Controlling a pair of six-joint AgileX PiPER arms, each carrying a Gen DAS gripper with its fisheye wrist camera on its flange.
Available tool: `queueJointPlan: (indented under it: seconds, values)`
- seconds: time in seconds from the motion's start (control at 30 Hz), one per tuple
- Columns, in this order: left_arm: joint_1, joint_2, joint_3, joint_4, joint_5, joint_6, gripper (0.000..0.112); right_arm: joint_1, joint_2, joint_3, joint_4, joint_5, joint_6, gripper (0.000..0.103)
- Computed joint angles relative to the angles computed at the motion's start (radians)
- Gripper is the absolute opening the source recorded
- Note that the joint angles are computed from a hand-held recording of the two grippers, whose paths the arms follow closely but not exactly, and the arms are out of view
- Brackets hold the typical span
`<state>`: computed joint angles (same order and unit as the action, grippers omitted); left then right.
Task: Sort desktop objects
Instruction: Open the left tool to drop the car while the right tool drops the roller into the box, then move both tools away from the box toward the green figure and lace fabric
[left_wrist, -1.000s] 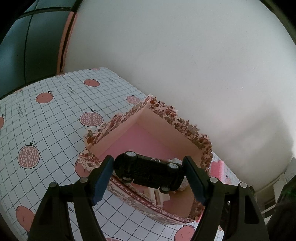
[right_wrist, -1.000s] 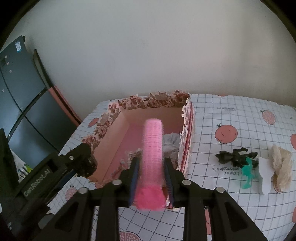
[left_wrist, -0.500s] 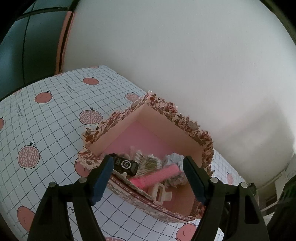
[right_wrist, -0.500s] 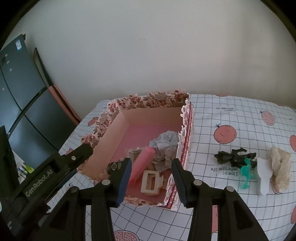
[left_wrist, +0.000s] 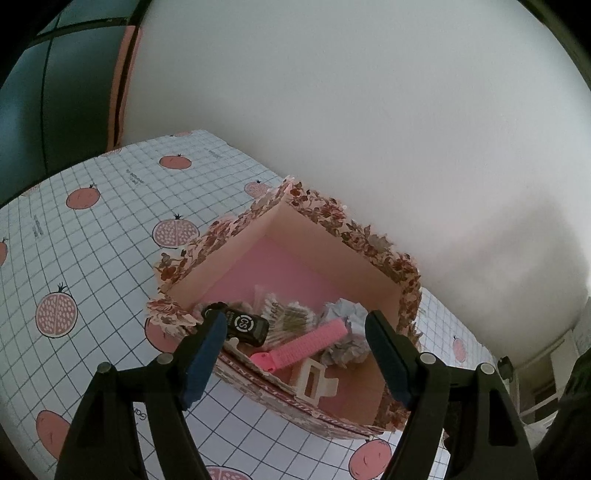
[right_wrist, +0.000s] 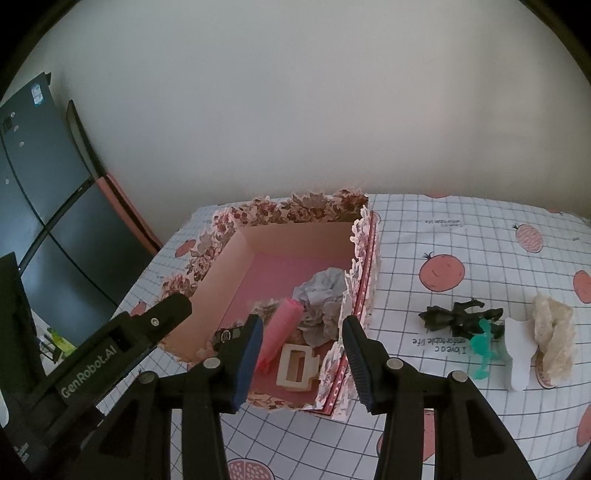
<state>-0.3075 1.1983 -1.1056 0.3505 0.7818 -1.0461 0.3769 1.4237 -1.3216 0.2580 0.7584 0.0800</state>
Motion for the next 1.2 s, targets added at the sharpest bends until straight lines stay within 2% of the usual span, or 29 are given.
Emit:
queueJointPlan:
  seconds: [0.23,0.77,1.07,1.2]
  values:
    - [-0.033,0.018,-0.034,0.024,0.034,-0.009,0.079,-0.034,-0.010,-0.003,0.025,0.015,-0.025,0.049]
    - [-0.154,0.085,-0.131,0.106,0.126,-0.068,0.089,-0.154,-0.027,-0.005,0.060,0.064,-0.094,0.073]
    - [-0.240,0.145,-0.203,0.165,0.189,-0.114,0.090,-0.251,-0.035,-0.005,0.113,0.095,-0.175,0.082]
    - [-0.283,0.176,-0.234,0.215,0.230,-0.144,0.096,-0.305,-0.037,-0.005,0.151,0.108,-0.219,0.085]
